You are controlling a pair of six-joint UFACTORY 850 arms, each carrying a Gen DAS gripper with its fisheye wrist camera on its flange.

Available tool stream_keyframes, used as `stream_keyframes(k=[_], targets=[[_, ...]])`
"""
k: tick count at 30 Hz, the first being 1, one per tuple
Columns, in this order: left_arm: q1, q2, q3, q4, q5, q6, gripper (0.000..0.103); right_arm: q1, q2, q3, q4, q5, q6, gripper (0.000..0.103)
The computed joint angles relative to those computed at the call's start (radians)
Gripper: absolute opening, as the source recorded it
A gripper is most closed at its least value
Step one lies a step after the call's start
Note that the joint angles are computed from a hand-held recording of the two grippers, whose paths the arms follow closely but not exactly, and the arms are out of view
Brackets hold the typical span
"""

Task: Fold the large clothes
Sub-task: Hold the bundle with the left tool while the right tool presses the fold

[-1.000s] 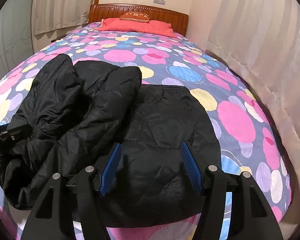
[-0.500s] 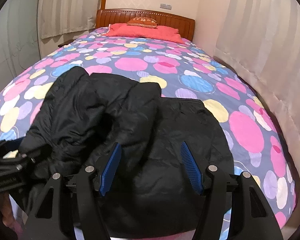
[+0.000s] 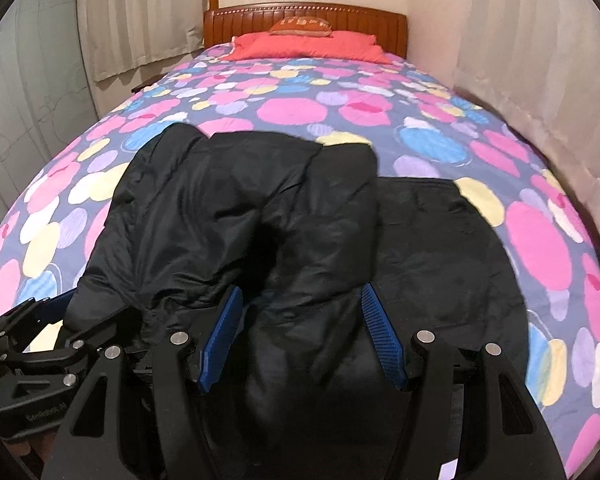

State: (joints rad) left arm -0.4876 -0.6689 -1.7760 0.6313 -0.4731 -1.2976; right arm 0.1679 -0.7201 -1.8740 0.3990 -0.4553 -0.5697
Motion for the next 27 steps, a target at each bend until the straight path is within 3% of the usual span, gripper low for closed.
stream_keyframes(k=[18,21,27], targets=[[0.012,0.002,0.021,0.002,0.036,-0.015,0.081,0.013,-0.038,-0.056,-0.027,-0.046,0.065,0.062],[0.013,0.003,0.023,-0.001,0.039,-0.015,0.081,0.012,-0.052,-0.078,-0.032,-0.058,0.09,0.068],[0.012,-0.001,0.019,0.002,0.035,-0.015,0.081,0.019,-0.087,-0.125,-0.062,-0.089,0.141,0.07]])
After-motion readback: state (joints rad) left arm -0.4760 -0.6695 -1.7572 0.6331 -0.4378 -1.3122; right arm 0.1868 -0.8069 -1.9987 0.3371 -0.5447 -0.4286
